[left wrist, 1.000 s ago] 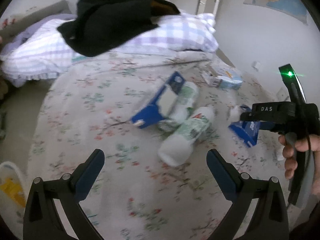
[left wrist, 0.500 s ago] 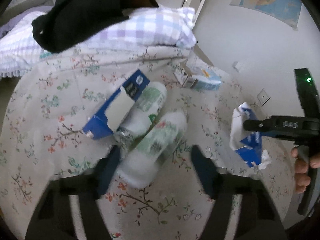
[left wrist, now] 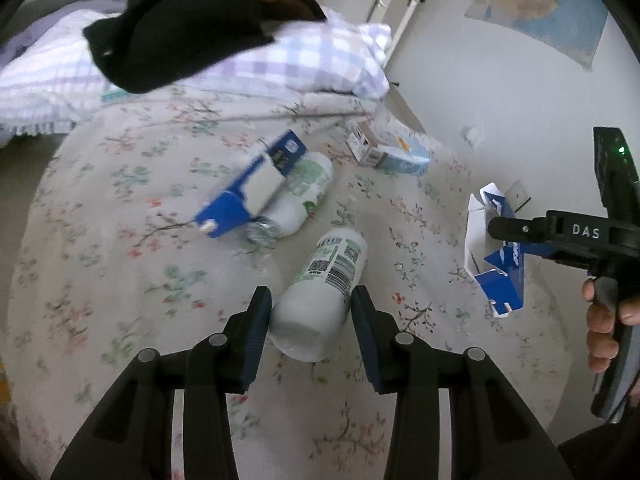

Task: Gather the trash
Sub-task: 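Grasp the blue biscuit box with the right tool while the left tool grasps a white bottle, then carry the biscuit box and white bottle over the wastebasket and open both tools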

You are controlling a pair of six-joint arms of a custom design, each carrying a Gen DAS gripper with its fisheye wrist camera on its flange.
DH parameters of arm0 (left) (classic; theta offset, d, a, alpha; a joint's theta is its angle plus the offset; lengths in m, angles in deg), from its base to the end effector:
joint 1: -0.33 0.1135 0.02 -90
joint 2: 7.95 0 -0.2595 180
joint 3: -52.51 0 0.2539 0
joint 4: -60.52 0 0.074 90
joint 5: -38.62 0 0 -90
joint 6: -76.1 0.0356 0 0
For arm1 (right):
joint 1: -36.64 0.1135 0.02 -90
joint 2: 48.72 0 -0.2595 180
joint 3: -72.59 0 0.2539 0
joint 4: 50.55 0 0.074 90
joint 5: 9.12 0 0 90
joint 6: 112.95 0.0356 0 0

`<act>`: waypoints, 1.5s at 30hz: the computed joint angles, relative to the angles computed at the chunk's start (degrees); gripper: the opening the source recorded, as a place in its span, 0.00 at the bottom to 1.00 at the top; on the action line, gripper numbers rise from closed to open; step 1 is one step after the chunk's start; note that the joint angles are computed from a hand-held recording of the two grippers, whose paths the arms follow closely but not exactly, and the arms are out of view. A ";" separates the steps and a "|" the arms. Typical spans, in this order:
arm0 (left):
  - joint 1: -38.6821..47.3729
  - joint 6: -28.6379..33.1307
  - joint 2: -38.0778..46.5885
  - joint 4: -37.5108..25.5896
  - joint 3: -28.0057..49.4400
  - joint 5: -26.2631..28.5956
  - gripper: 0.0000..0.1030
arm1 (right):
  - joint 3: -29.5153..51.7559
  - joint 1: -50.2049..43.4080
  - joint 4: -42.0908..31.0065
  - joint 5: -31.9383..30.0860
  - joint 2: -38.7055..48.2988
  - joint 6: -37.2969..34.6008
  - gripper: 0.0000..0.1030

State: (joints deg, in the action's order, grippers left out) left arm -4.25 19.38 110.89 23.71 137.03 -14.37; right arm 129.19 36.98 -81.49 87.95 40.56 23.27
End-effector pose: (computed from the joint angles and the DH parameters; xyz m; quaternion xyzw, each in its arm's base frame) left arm 0.3850 -0.0523 0.1007 0.3527 0.8680 -0.2648 0.2282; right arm 0.2790 -0.0027 0.1379 0.3917 0.8894 0.0349 0.2329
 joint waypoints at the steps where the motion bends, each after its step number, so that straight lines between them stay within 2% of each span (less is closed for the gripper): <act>1: 1.07 0.80 -0.71 -0.80 -0.08 0.36 0.42 | 0.35 0.79 -0.33 0.36 -0.31 0.28 0.54; 6: 7.18 5.16 -3.35 -5.35 0.54 1.41 0.41 | 4.29 5.90 -1.59 2.29 0.52 1.60 0.54; 11: 14.33 8.83 -2.63 -12.17 5.29 3.21 0.41 | 11.11 11.86 -3.07 4.48 5.27 2.30 0.54; 23: 29.19 15.14 5.46 -25.27 23.05 5.93 0.40 | 31.14 23.52 -8.29 7.55 20.31 2.70 0.54; 32: 37.35 12.00 15.85 -32.09 41.55 7.34 0.40 | 47.43 29.69 -13.84 9.23 31.65 1.49 0.54; 36: 39.16 8.88 20.18 -31.47 48.29 6.95 0.40 | 55.73 31.50 -16.31 9.06 37.08 0.90 0.54; 42: 39.29 6.37 26.57 -31.35 56.91 3.53 0.40 | 70.37 33.11 -20.64 8.00 47.01 -0.26 0.54; 44: 38.84 4.96 28.78 -32.09 60.20 2.20 0.41 | 74.72 33.40 -22.20 7.65 49.90 -0.45 0.54; 45: 38.53 3.91 30.82 -33.73 63.55 0.79 0.49 | 78.20 33.56 -23.51 7.44 52.18 -0.64 0.54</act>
